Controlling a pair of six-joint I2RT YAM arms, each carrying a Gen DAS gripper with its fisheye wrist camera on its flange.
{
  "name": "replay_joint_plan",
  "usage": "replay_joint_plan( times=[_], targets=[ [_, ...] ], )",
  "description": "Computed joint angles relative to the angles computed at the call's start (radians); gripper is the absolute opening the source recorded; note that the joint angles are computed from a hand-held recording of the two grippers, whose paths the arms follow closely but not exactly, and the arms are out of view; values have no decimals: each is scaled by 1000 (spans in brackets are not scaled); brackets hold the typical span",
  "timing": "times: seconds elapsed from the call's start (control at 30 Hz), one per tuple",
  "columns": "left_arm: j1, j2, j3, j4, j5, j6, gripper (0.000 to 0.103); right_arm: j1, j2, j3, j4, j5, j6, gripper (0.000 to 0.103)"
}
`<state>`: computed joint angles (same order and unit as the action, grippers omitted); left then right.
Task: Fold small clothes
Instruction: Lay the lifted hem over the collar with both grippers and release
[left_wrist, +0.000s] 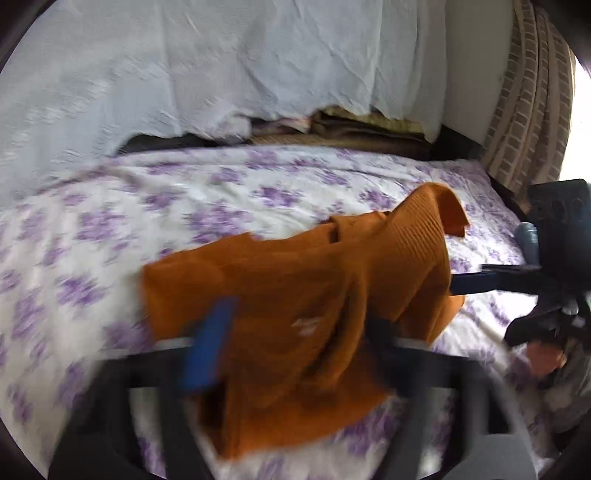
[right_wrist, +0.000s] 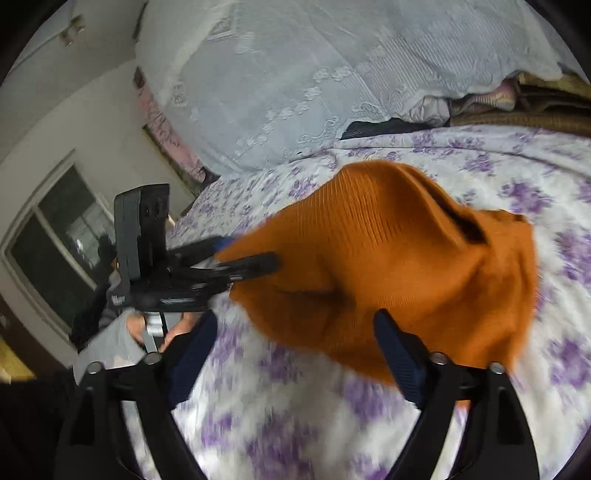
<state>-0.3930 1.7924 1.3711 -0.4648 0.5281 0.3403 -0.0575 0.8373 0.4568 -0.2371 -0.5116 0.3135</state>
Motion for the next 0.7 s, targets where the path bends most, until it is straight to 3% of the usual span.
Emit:
replay_joint_plan(
  times=[0.03, 0.1, 0.17, 0.27, 0.33, 0.37, 0.47, 0.5, 0.53, 0.6, 0.7],
  targets=[
    [-8, 71, 106, -57, -23, -30, 5, -34, 97, 22, 92, -33, 60, 94],
    [-1, 167, 252, -107, -35, -112, 5, -112, 223, 37, 270, -96, 212, 94],
    [16, 257, 418, -153, -110, -228, 4, -208, 362, 20, 531, -166, 449, 94],
    [75, 330, 592, -236, -122, -348, 4, -267, 386, -15, 601, -137, 552, 94],
    [105, 308, 577, -213, -143, -365, 5, -286, 301, -81, 591, -118, 512, 94],
    [125, 287, 542, -199, -141, -360, 7, -290, 227, -108, 531, -78, 461, 94],
    [146, 271, 490, -266, -38, -275, 37, -312, 82, -121, 357, 14, 350, 94],
    [138, 261, 460, -275, -32, -241, 56, -325, 71, -121, 343, 10, 342, 96],
    [117, 234, 393, -260, -47, -193, 67, -361, 77, -126, 351, -19, 342, 98],
    [78, 211, 320, -228, -93, -142, 76, -397, 143, -148, 448, -59, 400, 99],
    [47, 246, 315, -217, -127, -139, 76, -412, 173, -182, 497, -41, 417, 99]
  ],
)
